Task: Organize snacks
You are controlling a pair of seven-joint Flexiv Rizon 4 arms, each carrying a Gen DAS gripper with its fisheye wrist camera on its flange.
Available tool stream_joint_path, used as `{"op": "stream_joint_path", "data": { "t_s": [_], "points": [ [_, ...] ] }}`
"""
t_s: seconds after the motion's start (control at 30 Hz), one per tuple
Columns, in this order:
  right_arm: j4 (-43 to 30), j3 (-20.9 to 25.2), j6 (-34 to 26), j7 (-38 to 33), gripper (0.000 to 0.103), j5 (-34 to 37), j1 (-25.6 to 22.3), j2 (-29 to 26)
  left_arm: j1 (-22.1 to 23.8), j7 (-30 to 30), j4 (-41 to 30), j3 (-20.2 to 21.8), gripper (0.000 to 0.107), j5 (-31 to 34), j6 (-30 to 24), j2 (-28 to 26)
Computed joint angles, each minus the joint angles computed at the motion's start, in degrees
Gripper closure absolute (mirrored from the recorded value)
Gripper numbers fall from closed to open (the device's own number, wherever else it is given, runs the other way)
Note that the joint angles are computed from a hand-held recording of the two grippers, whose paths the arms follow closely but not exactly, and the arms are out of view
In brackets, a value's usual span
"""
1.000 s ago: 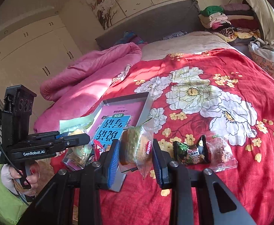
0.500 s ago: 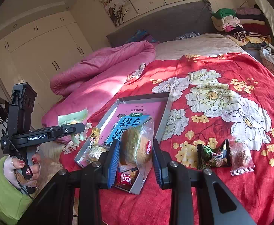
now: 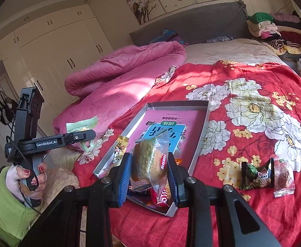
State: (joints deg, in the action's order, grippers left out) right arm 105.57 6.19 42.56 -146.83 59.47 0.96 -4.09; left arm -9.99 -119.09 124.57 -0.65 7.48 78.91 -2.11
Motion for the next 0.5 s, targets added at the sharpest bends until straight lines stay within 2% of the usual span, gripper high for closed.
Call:
{"op": "stream_joint_path", "data": {
  "t_s": [0.1, 0.5],
  "points": [
    [0.15, 0.47, 0.12, 0.08, 0.069, -0.53, 0.63, -0.06, 0.25, -1.59, 0.01, 0.45, 0.07, 2.29, -1.77, 0.34],
    [0.62, 2.27, 1.62, 0.87, 0.069, -3.45, 3.17, -1.6, 0.86, 0.93, 1.73, 0.15, 0.07, -0.67, -2.08, -0.73]
  ]
}}
